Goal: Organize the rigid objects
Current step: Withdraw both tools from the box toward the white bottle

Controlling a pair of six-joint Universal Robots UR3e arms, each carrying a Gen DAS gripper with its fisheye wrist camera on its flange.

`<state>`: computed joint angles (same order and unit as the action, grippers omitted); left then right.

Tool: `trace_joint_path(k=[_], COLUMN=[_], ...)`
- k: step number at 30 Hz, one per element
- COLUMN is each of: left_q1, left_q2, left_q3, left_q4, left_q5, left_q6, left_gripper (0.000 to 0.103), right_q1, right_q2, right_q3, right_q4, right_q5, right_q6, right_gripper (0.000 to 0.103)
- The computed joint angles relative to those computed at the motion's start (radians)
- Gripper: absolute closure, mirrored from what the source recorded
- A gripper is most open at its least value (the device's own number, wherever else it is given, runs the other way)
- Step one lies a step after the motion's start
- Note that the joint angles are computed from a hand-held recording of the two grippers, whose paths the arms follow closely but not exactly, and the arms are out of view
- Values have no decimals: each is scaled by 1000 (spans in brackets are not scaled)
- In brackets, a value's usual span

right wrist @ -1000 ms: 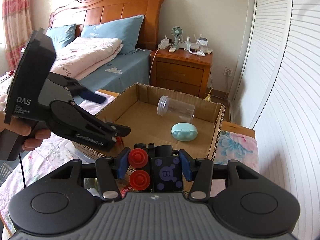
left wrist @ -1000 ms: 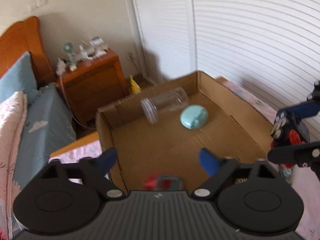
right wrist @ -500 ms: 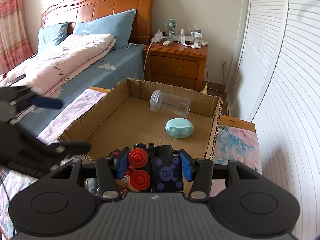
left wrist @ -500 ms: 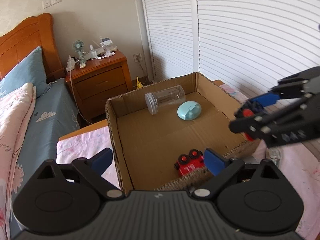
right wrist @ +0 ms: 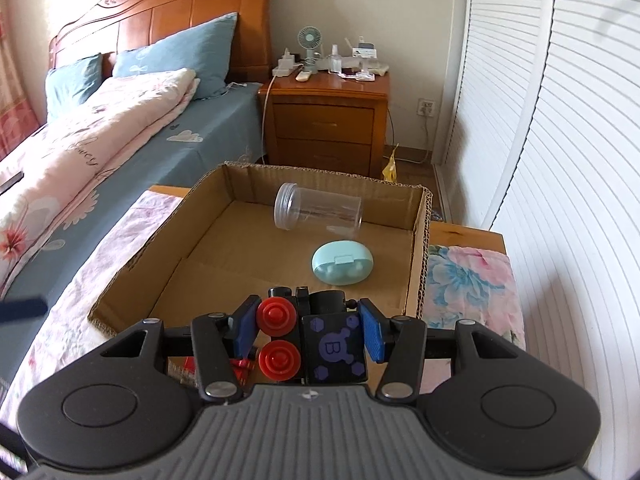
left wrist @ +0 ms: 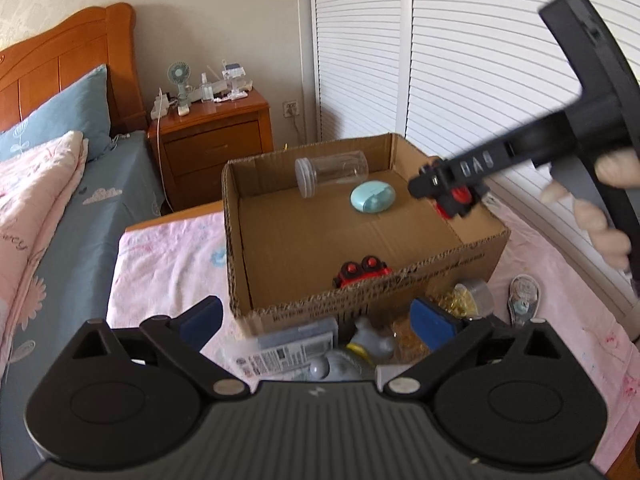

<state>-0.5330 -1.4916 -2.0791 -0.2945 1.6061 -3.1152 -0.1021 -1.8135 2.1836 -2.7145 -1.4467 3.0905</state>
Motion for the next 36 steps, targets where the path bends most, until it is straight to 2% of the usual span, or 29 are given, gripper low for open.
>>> trace_joint_path(k=[9, 11, 13, 15, 21, 27, 31, 36], left_q1=[29, 37, 41, 43, 47, 40, 33, 7], left_q2=[18, 24, 25, 29, 48, 92, 134, 163], left_q3=[-58, -68, -70, -74, -89, -116, -144, -175], left_q4=[5, 6, 6, 8, 12, -6, -21, -39], left_q5=[2, -10, -19, -21, -27, -31, -41, -46], left_q6=[1, 7, 9, 12, 13, 15, 8, 0], left_gripper=[3, 3, 3, 3, 3, 3, 3, 3], right_q1=[39, 39, 34, 30, 51, 30, -9, -108], right_q2=[122, 129, 121, 93, 9, -173, -348, -637], right_q3=[-87, -84, -75, -47, -19, 132, 265, 403], right_q4=[-11, -36, -52, -88, -29, -12, 35, 231], right_q5=[-68, -70, -65, -54, -92, -89, -70, -12], right_q6=[46, 63, 77, 89, 96, 86, 21, -107], right_gripper=[46, 42, 8, 0, 0, 0, 0, 0])
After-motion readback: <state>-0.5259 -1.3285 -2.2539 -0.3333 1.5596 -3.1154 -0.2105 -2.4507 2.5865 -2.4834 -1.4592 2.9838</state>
